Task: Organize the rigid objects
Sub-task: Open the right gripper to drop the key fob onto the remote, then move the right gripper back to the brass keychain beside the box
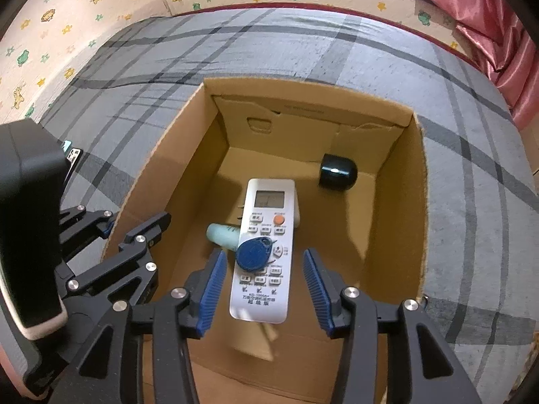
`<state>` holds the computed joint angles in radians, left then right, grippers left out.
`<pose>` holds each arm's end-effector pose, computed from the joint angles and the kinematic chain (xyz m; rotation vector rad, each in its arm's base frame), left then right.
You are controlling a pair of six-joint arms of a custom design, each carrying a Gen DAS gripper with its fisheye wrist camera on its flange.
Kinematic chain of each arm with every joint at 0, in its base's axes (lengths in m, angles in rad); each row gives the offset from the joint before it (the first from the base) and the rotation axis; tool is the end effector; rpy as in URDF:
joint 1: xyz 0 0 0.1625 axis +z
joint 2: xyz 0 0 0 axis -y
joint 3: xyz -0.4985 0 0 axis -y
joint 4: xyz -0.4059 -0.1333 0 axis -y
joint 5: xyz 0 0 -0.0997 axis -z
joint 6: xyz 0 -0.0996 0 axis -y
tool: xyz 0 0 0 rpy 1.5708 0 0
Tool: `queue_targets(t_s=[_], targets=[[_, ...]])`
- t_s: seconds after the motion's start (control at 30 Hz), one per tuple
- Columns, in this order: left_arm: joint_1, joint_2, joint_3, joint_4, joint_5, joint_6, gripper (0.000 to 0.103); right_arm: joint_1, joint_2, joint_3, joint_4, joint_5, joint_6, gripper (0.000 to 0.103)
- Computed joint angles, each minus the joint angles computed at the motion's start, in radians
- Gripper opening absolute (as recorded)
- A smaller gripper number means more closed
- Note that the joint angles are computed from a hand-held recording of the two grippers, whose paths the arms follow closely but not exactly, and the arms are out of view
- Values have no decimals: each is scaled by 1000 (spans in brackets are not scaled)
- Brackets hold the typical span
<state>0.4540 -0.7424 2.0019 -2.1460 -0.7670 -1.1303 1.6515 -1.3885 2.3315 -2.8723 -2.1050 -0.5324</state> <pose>-0.3821 -0.4146 -0.0035 0.3117 2.1577 -0.4940 0.1188 -0.4441 0.2789 0.6439 -2.4498 0.2917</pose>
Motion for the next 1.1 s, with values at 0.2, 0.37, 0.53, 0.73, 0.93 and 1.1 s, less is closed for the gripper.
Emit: queue_targets(t_s=[0.2,0.37,0.53,0.73,0.93,1.1], targets=[[-1,0,-1,3,-1,-1,17,10,-24,-8,7,-2,-2,59],[-1,1,-4,10,-1,-4,17,18,-51,-18,-4,-15,-1,77],[-1,2,-6,15,-1,-4,17,15,-80,-37,0,-21,3,94],[-1,3,-7,16,-1,-5,17,-2,-127,-60,11,-20,-13,102],[-2,5,-8,15,-2,-7,17,-39,-175,-70,6,-28,-43,102],[-1,5,-6,10,-3,-5,17,-90,-213,-67,0,-16,-67,102]])
